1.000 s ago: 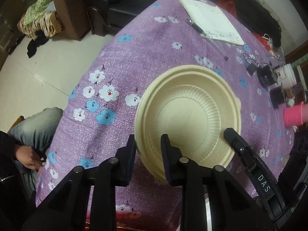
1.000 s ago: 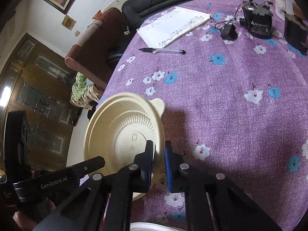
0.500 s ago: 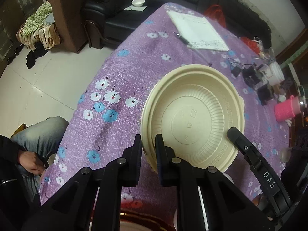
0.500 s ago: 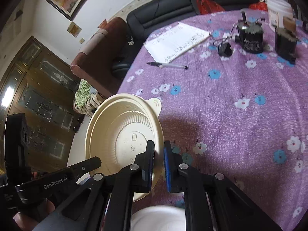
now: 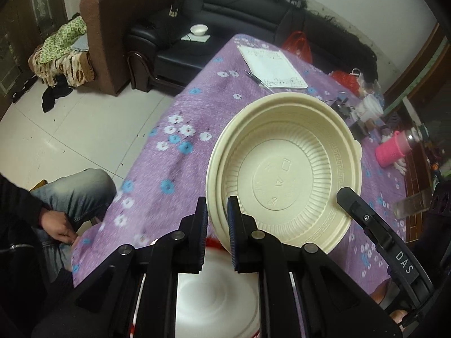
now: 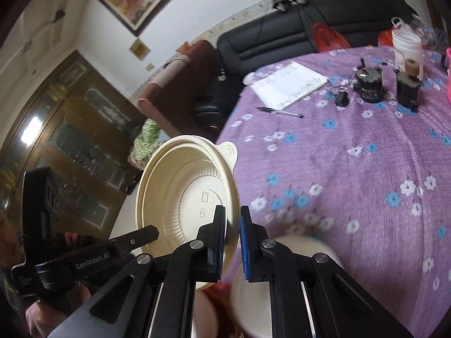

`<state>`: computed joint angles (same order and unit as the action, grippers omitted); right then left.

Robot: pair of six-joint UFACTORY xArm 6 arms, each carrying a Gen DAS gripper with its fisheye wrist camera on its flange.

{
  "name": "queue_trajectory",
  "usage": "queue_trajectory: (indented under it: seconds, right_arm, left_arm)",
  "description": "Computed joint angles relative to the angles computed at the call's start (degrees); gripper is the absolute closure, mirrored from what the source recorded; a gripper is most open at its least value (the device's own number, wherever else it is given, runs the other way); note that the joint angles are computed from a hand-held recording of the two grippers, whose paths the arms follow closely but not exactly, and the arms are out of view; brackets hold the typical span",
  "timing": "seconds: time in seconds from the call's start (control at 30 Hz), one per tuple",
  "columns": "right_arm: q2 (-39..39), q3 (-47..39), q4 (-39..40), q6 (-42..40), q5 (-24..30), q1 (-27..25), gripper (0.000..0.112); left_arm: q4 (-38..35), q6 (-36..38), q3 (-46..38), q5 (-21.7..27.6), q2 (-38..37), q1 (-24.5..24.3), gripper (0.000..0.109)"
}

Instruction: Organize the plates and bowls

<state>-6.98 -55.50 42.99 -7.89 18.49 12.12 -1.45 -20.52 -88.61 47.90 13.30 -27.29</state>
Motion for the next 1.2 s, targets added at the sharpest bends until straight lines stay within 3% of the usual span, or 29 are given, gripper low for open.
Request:
queue_trajectory:
  seconds: [0.23, 0.47, 0.7, 1.2]
  right_arm:
    - [-8.5, 8.0, -1.2, 1.4, -3.2, 5.6, 0.103]
    - [-13.5, 15.7, -3.9, 4.6, -6.9, 10.2, 0.103]
    - [-14.5, 18.1, -0.1, 2.2, -6.6, 11.0, 0.102]
    - [-12.1, 16.7, 0.4, 2.1, -6.0, 11.4, 0.102]
  left_arm:
    - [3.2, -1.8, 15.3, -6.5, -11.6, 0.2, 0.097]
    - [20.3, -14.2, 27.2, -13.2, -19.9, -2.2, 0.097]
    - [31.6, -24.0, 33.4, -17.7, -23.4, -2.9, 0.097]
    - [35.9, -27.7, 35.5, -18.8, -24.7, -2.7, 0.097]
